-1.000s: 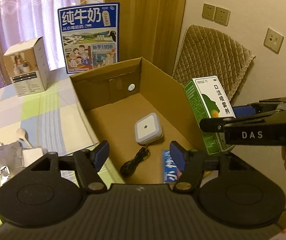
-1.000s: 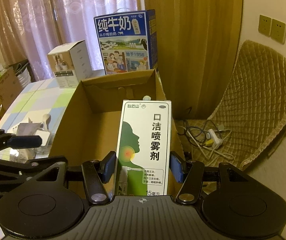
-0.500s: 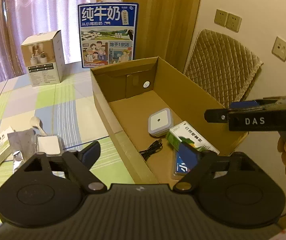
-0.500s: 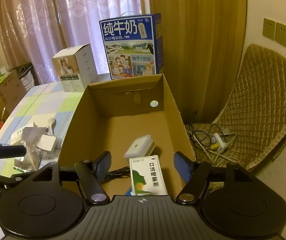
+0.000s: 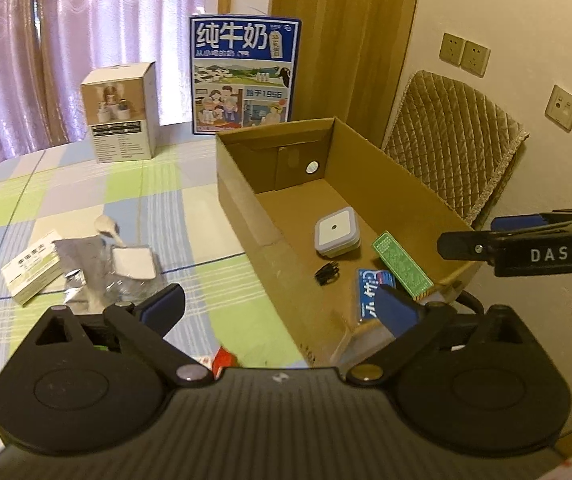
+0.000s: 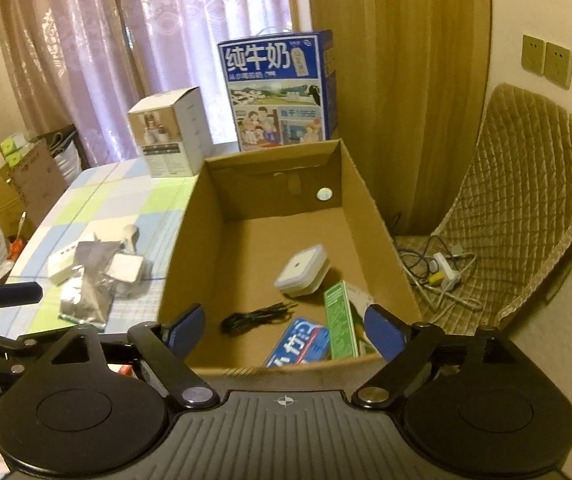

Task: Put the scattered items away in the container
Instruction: 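Lower the green spray box into the box with the right tool while the left tool releases the clear tray, then withdraw both tools from the box toward the ointment box and red packet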

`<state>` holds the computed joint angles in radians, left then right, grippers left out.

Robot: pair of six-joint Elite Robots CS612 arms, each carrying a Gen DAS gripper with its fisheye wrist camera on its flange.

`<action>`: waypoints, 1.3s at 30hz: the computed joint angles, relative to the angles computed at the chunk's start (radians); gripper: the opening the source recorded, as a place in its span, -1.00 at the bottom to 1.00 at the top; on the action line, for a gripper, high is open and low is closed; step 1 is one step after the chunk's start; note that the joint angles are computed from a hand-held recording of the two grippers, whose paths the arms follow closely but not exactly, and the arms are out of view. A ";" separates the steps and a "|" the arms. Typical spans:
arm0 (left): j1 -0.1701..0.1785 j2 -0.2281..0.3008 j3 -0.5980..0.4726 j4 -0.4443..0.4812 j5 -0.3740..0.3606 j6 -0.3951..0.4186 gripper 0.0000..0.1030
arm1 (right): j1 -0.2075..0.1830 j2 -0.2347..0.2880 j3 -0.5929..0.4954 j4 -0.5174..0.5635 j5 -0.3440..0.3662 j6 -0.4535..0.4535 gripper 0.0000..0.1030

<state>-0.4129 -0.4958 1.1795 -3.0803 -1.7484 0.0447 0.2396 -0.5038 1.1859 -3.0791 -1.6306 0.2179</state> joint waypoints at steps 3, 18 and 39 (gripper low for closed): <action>0.006 -0.022 0.043 -0.020 0.005 -0.004 0.94 | 0.012 -0.013 0.022 -0.011 0.004 -0.006 0.71; 0.055 -0.114 0.238 -0.126 0.066 -0.035 0.94 | 0.068 -0.050 0.090 -0.058 0.029 -0.017 0.80; 0.114 -0.138 0.321 -0.144 0.126 -0.004 0.94 | 0.113 -0.006 0.052 0.016 0.115 -0.048 0.83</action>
